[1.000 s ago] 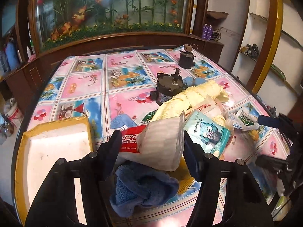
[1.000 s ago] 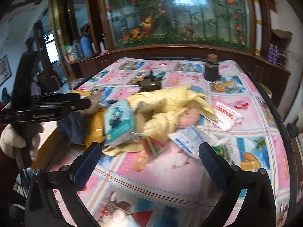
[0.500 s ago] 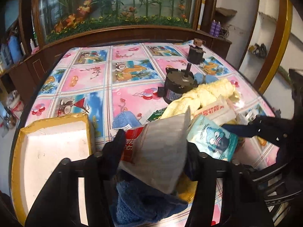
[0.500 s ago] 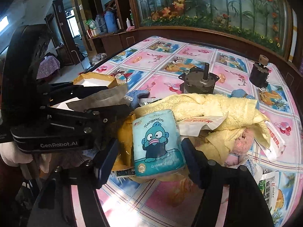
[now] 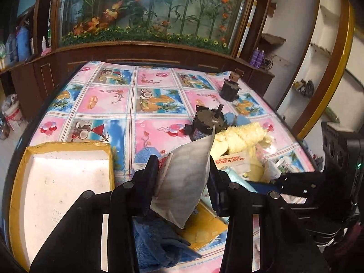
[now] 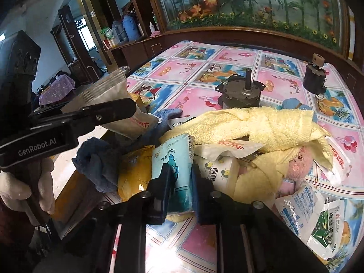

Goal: Organize soft objects
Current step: 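Carry the tissue pack into the cardboard tray and open the right gripper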

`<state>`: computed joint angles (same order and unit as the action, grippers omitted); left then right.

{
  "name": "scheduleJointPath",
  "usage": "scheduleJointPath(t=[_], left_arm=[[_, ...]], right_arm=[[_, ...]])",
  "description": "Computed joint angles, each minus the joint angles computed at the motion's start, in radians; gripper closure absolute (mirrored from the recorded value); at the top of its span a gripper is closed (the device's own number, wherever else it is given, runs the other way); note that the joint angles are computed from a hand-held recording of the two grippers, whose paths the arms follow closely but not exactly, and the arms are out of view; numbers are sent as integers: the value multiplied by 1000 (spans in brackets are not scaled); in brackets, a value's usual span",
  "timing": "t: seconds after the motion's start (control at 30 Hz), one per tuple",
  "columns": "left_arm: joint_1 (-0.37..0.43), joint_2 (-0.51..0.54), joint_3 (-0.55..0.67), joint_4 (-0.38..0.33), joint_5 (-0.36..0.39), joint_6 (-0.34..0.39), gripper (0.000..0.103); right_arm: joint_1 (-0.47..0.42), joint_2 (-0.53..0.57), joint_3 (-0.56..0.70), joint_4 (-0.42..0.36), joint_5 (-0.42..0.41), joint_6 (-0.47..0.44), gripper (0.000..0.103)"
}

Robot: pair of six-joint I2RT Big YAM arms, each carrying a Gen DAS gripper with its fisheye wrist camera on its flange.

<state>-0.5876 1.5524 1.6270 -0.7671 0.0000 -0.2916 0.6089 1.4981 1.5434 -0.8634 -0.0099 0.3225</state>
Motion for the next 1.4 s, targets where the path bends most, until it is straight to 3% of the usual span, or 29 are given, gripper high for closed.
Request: scheduleJointPath(t=[0.37, 0.63, 0.83, 1.17, 1.4], left_arm=[[55, -163, -121, 110, 152, -127, 64], [123, -243, -148, 92, 164, -130, 64], [195, -243, -134, 53, 168, -104, 64], [297, -127, -96, 13, 215, -110, 64], [311, -50, -76, -29, 179, -81, 63]], right_arm=[[36, -87, -19, 22, 42, 40, 94], [53, -57, 78, 9, 18, 54, 94], [71, 65, 227, -14, -53, 76, 94], [68, 388, 575, -127, -210, 172, 94], [63, 527, 707, -223, -220, 189, 94]])
